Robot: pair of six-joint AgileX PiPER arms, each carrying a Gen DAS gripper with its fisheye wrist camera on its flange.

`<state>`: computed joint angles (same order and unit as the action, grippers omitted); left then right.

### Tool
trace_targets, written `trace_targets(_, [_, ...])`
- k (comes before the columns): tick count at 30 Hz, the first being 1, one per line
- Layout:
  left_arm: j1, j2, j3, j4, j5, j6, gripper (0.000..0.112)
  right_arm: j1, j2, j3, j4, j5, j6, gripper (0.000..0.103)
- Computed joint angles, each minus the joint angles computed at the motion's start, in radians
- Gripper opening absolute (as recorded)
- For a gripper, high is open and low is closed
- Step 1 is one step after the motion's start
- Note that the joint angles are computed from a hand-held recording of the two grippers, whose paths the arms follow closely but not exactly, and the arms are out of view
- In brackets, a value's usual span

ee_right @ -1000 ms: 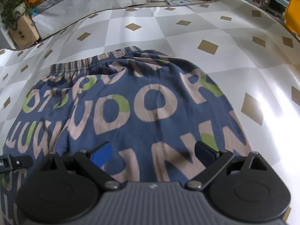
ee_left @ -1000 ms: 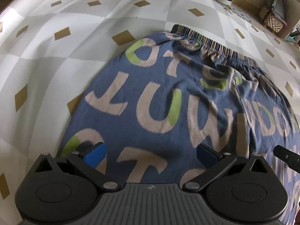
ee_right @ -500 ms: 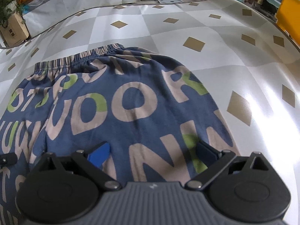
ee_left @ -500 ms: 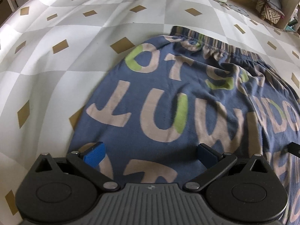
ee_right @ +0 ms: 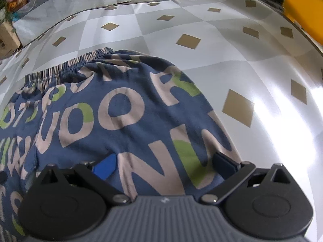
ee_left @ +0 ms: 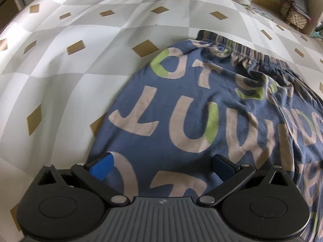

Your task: Fold clothes

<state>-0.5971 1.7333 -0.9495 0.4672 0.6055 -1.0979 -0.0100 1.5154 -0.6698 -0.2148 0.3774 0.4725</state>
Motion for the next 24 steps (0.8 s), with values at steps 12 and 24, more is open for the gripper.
trace_targets(12, [-0.229, -0.012, -0.115, 0.053, 0.032, -0.073, 0.103, -0.087, -0.065, 0.008, 0.116, 0.088, -0.265, 0.099])
trace_targets(24, [-0.408, 0.155, -0.202, 0.143, 0.099, -0.078, 0.103, -0.201, -0.056, 0.033, 0.11, 0.091, -0.345, 0.1])
